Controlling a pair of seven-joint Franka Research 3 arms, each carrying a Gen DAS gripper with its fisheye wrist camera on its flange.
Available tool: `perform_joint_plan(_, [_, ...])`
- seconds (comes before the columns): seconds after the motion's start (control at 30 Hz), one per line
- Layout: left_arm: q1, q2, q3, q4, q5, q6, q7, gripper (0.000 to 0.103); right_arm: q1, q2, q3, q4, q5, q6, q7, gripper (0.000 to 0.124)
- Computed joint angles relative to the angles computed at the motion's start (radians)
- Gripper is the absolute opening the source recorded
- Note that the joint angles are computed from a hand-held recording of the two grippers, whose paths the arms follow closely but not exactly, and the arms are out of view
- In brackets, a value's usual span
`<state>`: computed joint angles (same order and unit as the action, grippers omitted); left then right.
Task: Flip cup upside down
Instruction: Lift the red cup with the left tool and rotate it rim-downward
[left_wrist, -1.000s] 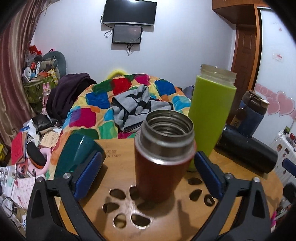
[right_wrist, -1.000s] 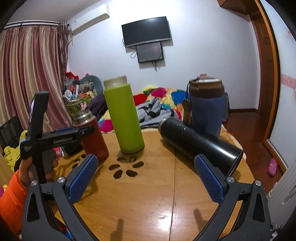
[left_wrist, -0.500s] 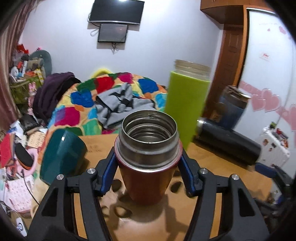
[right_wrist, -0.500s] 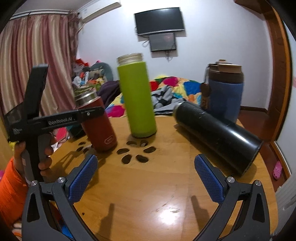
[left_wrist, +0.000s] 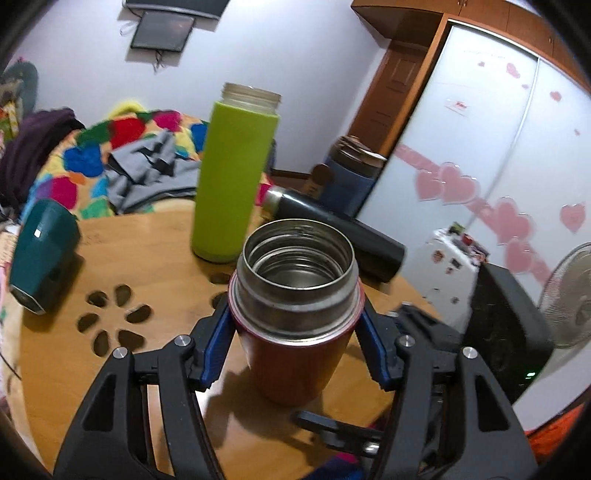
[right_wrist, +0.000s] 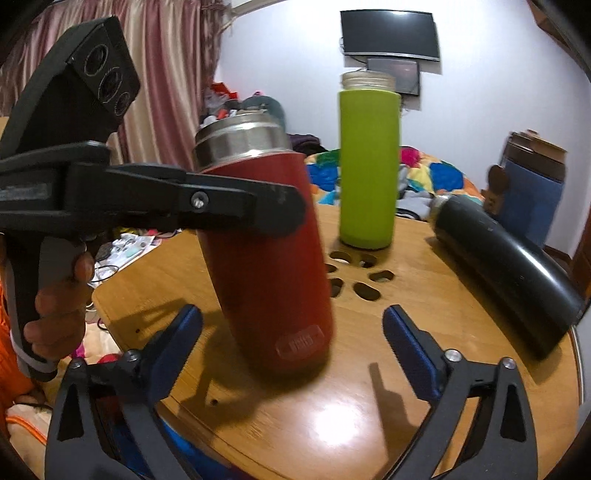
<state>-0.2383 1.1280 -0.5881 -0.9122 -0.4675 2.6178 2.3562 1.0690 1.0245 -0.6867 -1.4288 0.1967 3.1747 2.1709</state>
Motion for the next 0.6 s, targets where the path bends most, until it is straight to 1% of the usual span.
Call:
perform_joint_plan(0.03, [0.003,0.007,-0.006,0.012,-0.002,-0.022,-0.001,0.062,-0.017,0.004,0.016,0.018,-0.004,0.001,-0.008,0.083])
perform_joint_plan(0.07, [0.009,0.004,-0.011,0.006,-0.009,-0.028,0.004,0.062,-0.032,0.005,0.031,0.030,-0.008,0.002,-0.017,0.078])
perform_joint_plan(0.1, [0.009,0.004,-0.011,0.007,-0.013,-0.029,0.004,0.062,-0.056,0.005,0.058,0.046,-0.013,0.004,-0.031,0.068])
perform_joint_plan(0.13, [0.006,0.012,-0.009,0.021,-0.014,-0.035,0.002,0.062,-0.074,0.006,0.080,0.061,-0.016,0.001,-0.042,0.064])
perform_joint_plan(0.2, [0.004,0.011,-0.004,0.019,-0.020,-0.020,0.003,0.062,-0.070,0.022,0.069,0.076,-0.013,0.003,-0.037,0.062])
perform_joint_plan(0.3, [-0.006,0.008,0.011,0.009,-0.011,0.034,-0.005,0.064,-0.064,0.034,0.057,0.084,-0.009,0.009,-0.041,0.061])
perform_joint_plan(0.37, [-0.023,0.027,0.027,0.041,0.011,0.043,-0.031,0.066,-0.069,0.041,0.061,0.092,-0.006,0.019,-0.047,0.060])
perform_joint_plan(0.43, [-0.029,0.040,0.031,0.056,0.026,0.054,-0.046,0.068,-0.066,0.047,0.055,0.096,0.003,0.026,-0.055,0.059])
perform_joint_plan(0.5, [-0.039,0.053,0.040,0.073,0.044,0.070,-0.064,0.072,-0.065,0.058,0.048,0.110,0.011,0.020,-0.061,0.059])
perform_joint_plan(0.57, [-0.044,0.056,0.048,0.069,0.063,0.104,-0.080,0.075,-0.061,0.065,0.039,0.117,0.016,0.017,-0.062,0.059])
perform_joint_plan(0.6, [-0.054,0.054,0.065,0.064,0.079,0.130,-0.101,0.077,-0.061,0.070,0.037,0.122,0.015,0.015,-0.064,0.059])
